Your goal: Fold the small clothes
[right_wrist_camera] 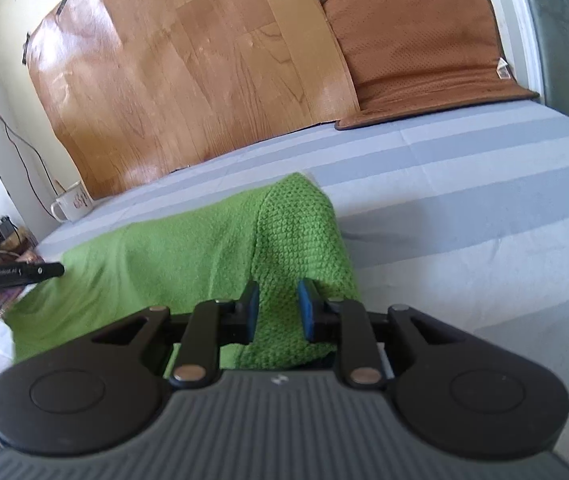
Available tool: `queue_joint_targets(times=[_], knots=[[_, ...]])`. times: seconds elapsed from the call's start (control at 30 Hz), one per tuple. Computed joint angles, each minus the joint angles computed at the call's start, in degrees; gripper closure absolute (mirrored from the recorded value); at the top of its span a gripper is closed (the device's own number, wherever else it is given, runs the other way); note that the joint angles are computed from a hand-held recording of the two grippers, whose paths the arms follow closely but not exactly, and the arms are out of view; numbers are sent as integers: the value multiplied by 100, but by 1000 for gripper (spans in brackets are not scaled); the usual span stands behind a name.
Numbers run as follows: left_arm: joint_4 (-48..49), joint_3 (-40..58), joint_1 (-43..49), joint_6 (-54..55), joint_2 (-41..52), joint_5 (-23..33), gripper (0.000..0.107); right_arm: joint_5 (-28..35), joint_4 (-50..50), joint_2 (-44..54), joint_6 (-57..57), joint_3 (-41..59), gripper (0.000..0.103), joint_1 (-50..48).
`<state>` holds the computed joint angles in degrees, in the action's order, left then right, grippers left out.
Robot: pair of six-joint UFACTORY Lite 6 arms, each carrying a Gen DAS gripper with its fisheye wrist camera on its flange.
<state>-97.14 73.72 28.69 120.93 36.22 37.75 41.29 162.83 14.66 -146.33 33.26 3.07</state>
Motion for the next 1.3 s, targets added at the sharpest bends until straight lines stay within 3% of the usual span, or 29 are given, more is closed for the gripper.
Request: queue_joint_targets(times=[0.1, 0.23, 0.3, 0.37, 0.47, 0.6, 0.67, 0.73, 0.8, 0.93, 1.0, 1.1, 1.3], knots=[[496, -148, 335, -475, -264, 606, 60, 578, -225, -560, 406, -633, 54, -382], [1278, 176, 379, -1532, -245, 1475, 61, 873, -1626, -456, 2139, -745, 51, -1442], [1626, 474, 211, -2015, -67, 1850, 69, 988, -2302, -154, 2930, -629, 51, -1769], [1968, 890, -77, -2547, 226, 2119, 86, 1069, -2732, -31, 3325, -590, 51, -1858], [2200, 1399, -614, -2988, 619, 2202, 97, 594, -2942, -209, 3540, -544, 51, -1590], [2774, 2360, -1287, -3997, 1439, 1744, 104, 591, -2740, -182, 3758, -502, 51, -1287], [2733, 2978, -1371, -4246, 2105, 1783, 101, 808, -2568, 9, 3757, -450, 52, -1213], [2644, 3268, -1285, -4310, 2396, 2053, 101, 892, -2661, 274, 3960, -235, 70, -1191], [2762, 3364, -1298, -4474, 2413, 2065, 101, 934, -2903, 459, 4252, -37, 77, -1182], [2833, 3300, -1337, -4417, 2298, 1999, 101, 933, -3139, -253, 4390, 55, 78, -1010], [3020, 3486, -1244, -4664, 2329, 2254, 102, 625, -3176, -712, 4362, 202, 79, -714], [2770, 3682, -723, -4538, 2314, 2755, 95, -140, -3330, -986, 4369, 832, 79, -4], [2156, 4263, 591, -4668, 2462, 3172, 82, -1119, -4523, 341, 4956, 3153, 79, 1398]])
